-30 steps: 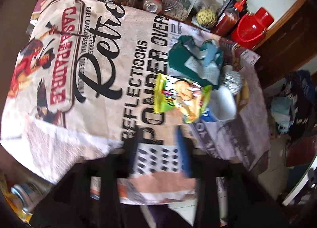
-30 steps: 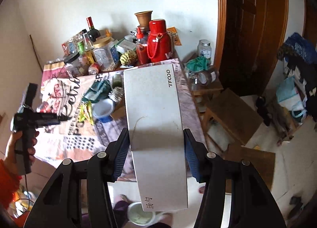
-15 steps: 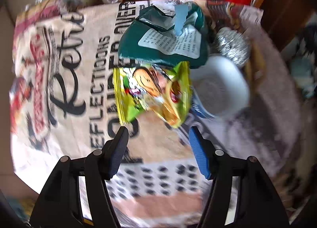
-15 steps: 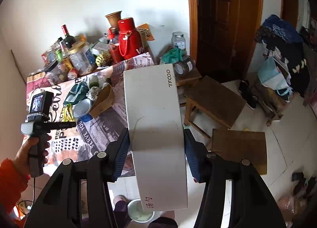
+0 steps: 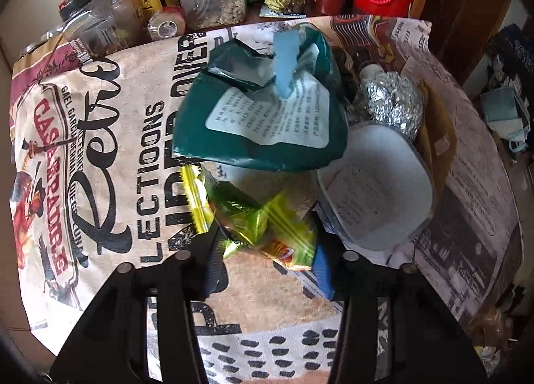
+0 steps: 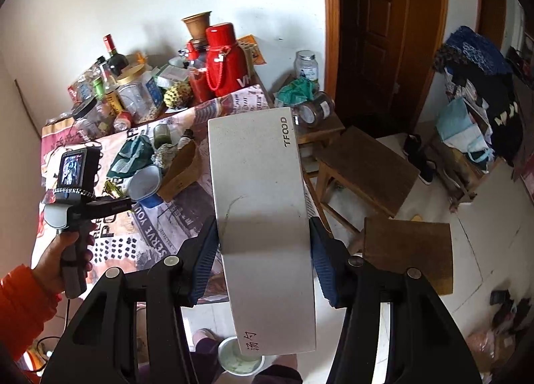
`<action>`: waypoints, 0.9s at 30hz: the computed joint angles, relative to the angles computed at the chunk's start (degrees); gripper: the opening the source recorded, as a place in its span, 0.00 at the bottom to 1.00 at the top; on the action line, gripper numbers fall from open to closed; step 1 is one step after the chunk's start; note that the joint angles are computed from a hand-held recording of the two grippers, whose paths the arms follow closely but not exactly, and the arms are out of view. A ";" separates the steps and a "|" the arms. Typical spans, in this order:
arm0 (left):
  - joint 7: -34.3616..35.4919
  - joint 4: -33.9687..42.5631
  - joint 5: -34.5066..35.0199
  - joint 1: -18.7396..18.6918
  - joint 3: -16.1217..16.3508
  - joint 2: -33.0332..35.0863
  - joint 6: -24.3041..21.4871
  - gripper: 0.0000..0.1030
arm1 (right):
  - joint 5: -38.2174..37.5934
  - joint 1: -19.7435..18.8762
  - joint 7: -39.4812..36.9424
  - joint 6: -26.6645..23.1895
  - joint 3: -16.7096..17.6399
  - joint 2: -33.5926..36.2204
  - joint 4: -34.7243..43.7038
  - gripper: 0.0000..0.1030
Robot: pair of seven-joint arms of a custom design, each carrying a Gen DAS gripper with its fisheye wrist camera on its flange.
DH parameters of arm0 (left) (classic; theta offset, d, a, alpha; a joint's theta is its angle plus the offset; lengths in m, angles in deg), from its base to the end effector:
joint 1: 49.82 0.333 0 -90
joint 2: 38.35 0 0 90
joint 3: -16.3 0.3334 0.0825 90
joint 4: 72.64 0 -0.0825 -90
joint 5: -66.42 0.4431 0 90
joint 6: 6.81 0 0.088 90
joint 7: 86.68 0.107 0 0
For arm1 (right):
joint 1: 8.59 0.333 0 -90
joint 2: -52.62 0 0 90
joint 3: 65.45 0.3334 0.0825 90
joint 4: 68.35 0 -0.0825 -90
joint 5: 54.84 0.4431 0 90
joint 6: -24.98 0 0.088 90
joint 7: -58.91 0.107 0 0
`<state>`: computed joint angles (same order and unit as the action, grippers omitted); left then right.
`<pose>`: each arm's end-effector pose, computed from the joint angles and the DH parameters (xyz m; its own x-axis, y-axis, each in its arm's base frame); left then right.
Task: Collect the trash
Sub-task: 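Carry the chip bag in the left gripper and box in the right gripper to the white bucket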
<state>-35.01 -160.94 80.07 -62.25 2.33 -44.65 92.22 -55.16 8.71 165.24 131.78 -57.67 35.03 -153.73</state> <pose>0.5329 -0.2515 0.7414 0.2070 -0.9780 -0.0272 -0.9055 -0.1810 -0.3839 0.4395 0.2270 0.8901 0.2034 -0.9702 -0.1320 -0.7848 -0.0809 -0.6145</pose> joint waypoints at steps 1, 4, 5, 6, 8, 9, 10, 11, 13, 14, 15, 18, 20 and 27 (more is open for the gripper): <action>-0.50 -0.61 -0.29 0.01 0.06 -0.83 0.31 0.31 | 0.32 0.14 -0.67 0.09 -0.19 -0.02 0.03 0.48; -2.17 -2.12 -2.88 0.46 0.60 -3.31 1.03 0.13 | 1.68 0.51 -3.54 0.57 -0.93 -0.50 -0.42 0.49; -3.07 -2.62 -3.36 0.65 0.60 -4.08 1.31 0.13 | 2.27 0.61 -4.54 0.76 -1.19 -0.58 -0.52 0.48; -4.70 -3.51 -3.81 0.89 0.57 -5.65 1.52 0.12 | 2.98 0.70 -5.67 0.96 -1.52 -0.78 -0.72 0.48; -7.73 -4.62 -4.23 1.37 0.26 -8.15 1.47 0.12 | 4.59 0.93 -8.69 1.43 -2.31 -1.40 -1.29 0.49; -8.89 -5.48 -4.56 1.52 0.12 -9.50 1.67 0.12 | 5.31 1.02 -10.28 1.66 -2.62 -1.65 -1.49 0.48; -11.03 -6.17 -4.69 1.69 -0.30 -11.24 1.71 0.12 | 6.05 1.09 -11.68 1.79 -2.88 -1.78 -1.59 0.48; -13.25 -6.42 -4.09 1.87 -1.11 -12.79 1.13 0.12 | 6.97 1.21 -13.14 1.85 -3.19 -2.02 -1.73 0.48; -16.23 -6.09 -2.72 2.15 -2.56 -14.84 -0.40 0.12 | 9.59 1.59 -16.67 1.56 -4.19 -2.54 -1.87 0.49; -17.44 -5.85 -2.12 2.19 -3.24 -15.70 -1.13 0.12 | 10.58 1.67 -18.04 1.43 -4.46 -2.72 -1.87 0.48; -19.09 -5.19 -1.05 2.26 -4.33 -16.84 -2.40 0.12 | 11.33 1.66 -19.14 1.27 -4.61 -2.81 -1.82 0.49; -21.59 -2.51 0.96 2.29 -6.57 -18.27 -6.07 0.12 | 13.25 1.71 -22.27 0.38 -4.89 -2.91 -1.20 0.49; -22.92 -0.48 2.13 2.10 -8.13 -18.97 -8.40 0.12 | 14.38 1.81 -23.69 0.46 -4.85 -3.54 -1.30 0.49; -24.69 7.47 7.23 1.84 -14.13 -19.46 -16.63 0.12 | 17.09 2.37 -24.60 2.52 -4.12 -7.62 -3.48 0.48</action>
<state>-59.70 -153.47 87.30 -60.41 -11.81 -64.12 75.59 -38.07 11.08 140.64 134.30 -61.79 27.42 -157.21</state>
